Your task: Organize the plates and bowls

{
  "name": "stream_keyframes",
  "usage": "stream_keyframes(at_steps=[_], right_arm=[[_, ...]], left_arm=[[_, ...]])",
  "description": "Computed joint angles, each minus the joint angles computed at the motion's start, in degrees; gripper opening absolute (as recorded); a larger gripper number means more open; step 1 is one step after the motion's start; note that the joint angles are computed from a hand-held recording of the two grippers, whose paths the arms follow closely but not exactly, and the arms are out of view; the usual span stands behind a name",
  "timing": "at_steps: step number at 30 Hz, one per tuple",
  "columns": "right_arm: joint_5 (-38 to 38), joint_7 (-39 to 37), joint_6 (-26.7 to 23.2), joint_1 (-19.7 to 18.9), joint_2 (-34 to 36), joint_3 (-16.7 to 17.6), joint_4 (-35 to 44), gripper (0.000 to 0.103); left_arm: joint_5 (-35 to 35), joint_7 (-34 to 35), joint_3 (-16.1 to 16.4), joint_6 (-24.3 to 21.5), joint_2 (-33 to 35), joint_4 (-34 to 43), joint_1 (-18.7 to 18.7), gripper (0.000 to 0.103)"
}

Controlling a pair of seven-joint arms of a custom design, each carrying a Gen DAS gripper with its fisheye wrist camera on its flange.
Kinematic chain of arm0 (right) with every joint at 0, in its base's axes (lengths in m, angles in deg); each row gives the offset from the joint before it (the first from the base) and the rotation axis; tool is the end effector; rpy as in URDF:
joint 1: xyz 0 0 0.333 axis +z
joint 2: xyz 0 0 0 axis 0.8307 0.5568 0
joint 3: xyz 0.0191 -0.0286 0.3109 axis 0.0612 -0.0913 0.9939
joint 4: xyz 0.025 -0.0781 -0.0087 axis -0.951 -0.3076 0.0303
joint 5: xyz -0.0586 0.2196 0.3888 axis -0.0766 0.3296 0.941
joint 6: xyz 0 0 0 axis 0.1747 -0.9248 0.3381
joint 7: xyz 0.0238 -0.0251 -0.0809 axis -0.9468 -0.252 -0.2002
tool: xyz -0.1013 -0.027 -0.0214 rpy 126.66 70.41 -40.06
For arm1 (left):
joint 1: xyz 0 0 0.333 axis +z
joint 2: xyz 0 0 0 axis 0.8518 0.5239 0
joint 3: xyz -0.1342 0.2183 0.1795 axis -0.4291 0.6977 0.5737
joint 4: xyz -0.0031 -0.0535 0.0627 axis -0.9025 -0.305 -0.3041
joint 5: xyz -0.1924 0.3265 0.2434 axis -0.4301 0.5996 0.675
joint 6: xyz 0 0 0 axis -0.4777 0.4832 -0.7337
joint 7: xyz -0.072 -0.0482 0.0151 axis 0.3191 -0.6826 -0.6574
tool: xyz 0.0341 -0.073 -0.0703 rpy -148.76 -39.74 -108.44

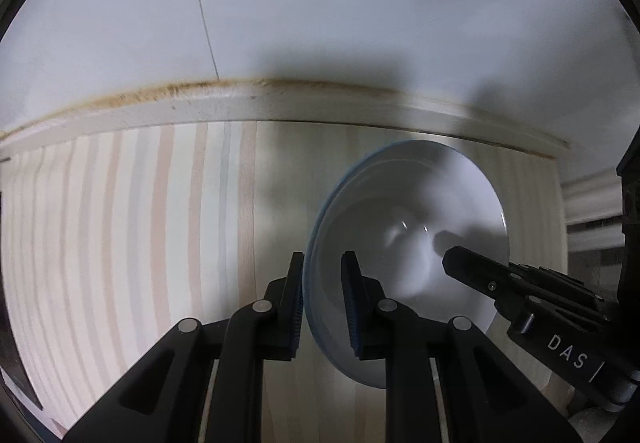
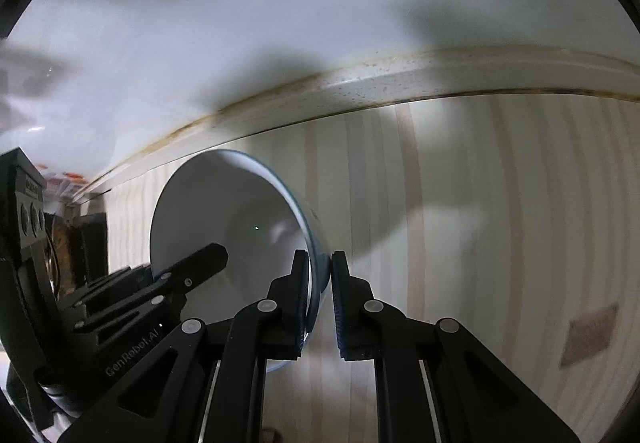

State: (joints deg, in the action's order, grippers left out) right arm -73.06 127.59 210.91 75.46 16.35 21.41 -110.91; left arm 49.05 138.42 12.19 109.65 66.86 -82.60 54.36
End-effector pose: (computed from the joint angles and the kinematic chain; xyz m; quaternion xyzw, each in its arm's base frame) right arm 0.7006 0.3141 0.4740 -0.5963 0.7690 0.0271 0.2288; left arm 0.6875 -0.1677 0.5293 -0.6130 0.7722 -0.1670 0.0060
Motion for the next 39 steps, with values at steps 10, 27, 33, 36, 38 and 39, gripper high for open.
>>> stream_keyframes(at_steps=[10,27,33,36,38,39], right_arm=[[-5.3,8.4,2.6,3.4,-21.8,1.4,-21.2,0.013],[-2.4,17.8,3.8,5.4,-44.3,4.0,-46.7,0.013],[0.1,16.9,4.6,6.2,-44.1,3.5,-49.7,0.013],[1.3,16.0,4.9,6.5,-43.3,3.2,-50.3,0.013],[1.6,15.7,4.9,6.5,-42.8,3.2,-50.6,0.013],[1.3,15.8,4.8,6.4,-42.7,3.3,-50.6,0.013]], left_arm=[[-4.5,7.4,0.7,-1.6,-17.1,-13.3,-0.9,0.016],[-5.6,11.9,1.1,-4.3,-31.7,-30.2,-6.6,0.016],[-3.4,10.8,0.5,-5.2,-31.7,-31.8,-7.3,0.016],[-2.4,10.4,0.3,-5.0,-31.9,-32.8,-7.5,0.016],[-2.1,10.1,0.2,-5.0,-31.6,-32.9,-7.6,0.016],[-1.9,10.0,0.2,-4.8,-31.6,-33.1,-7.6,0.016]])
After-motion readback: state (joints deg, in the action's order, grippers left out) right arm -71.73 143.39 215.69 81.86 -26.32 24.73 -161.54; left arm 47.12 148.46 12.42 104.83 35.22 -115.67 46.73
